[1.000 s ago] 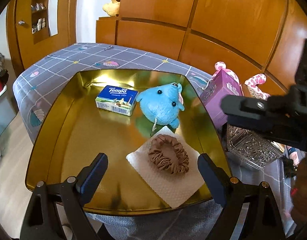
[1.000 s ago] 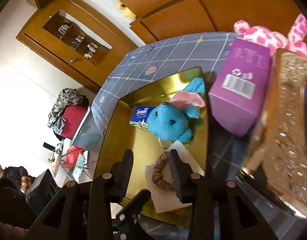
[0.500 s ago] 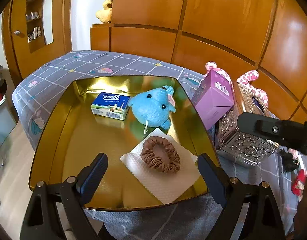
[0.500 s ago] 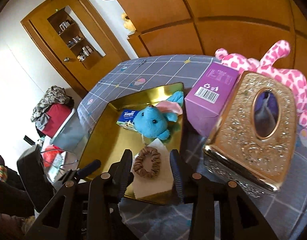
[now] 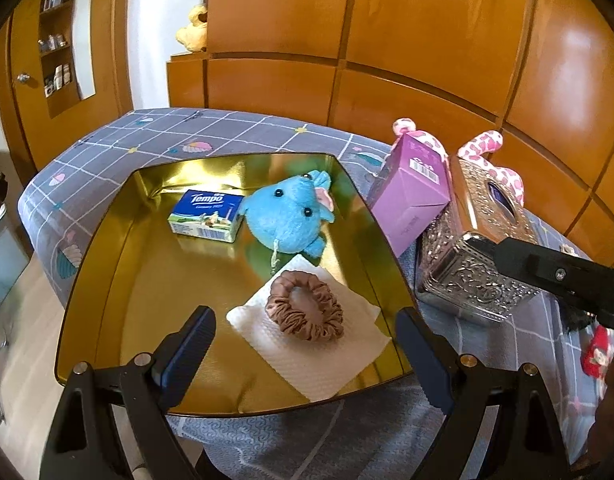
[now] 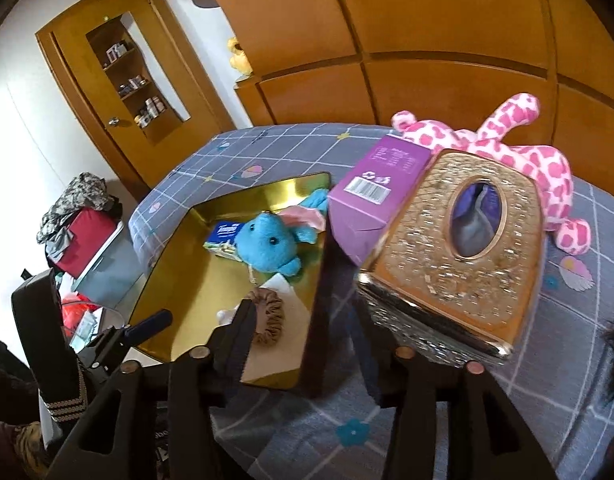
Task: Organize soft objects
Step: 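Move both tools away from the tray toward the items on the bedspread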
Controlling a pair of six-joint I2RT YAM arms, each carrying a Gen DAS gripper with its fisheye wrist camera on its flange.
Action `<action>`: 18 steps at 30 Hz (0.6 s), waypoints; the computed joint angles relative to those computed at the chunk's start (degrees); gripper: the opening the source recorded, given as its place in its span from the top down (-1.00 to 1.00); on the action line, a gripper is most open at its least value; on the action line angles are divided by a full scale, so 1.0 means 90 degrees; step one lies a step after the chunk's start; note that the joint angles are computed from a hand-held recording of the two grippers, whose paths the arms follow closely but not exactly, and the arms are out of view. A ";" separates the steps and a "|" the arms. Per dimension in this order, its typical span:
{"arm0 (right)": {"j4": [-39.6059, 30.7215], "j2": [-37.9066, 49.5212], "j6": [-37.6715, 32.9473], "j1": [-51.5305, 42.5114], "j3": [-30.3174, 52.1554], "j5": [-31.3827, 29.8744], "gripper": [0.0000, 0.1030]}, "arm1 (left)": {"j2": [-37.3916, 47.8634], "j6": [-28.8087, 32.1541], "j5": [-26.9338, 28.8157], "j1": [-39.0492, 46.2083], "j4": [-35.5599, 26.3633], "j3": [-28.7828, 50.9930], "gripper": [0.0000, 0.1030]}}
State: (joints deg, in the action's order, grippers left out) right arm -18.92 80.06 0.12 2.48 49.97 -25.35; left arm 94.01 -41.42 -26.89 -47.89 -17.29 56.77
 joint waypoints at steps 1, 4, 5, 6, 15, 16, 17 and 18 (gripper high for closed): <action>0.0011 -0.0056 -0.0001 -0.0057 -0.0051 0.0012 -0.01 | 0.0005 0.0028 0.0000 -0.0013 0.0010 0.0008 -0.78; 0.0037 -0.0239 -0.0003 -0.0277 -0.0226 0.0045 -0.02 | 0.0050 0.0111 -0.0041 -0.0079 0.0003 0.0071 -0.78; 0.0038 -0.0287 -0.0011 -0.0360 -0.0273 0.0060 -0.02 | 0.0064 0.0132 -0.0057 -0.0102 -0.0004 0.0094 -0.78; 0.0035 -0.0345 -0.0036 -0.0483 -0.0335 0.0080 -0.03 | 0.0073 0.0166 -0.0048 -0.0119 0.0004 0.0110 -0.78; -0.0110 -0.0427 -0.0270 -0.1916 -0.0535 -0.0149 -0.04 | 0.0161 0.0406 0.0158 -0.0210 0.0154 0.0191 -0.78; -0.0118 -0.0418 -0.0324 -0.2058 -0.0552 -0.0156 -0.04 | 0.0141 0.0441 0.0130 -0.0243 0.0191 0.0196 -0.78; -0.0114 -0.0401 -0.0382 -0.2230 -0.0580 -0.0136 -0.04 | 0.0111 0.0520 0.0143 -0.0259 0.0253 0.0197 -0.78; -0.0133 -0.0359 -0.0464 -0.2426 -0.0588 -0.0087 -0.04 | 0.0066 0.0622 0.0137 -0.0297 0.0330 0.0205 -0.78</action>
State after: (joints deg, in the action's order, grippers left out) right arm -20.12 76.83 -4.06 -19.35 44.68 -26.13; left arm 94.60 -35.82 -25.66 -50.57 -14.32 58.62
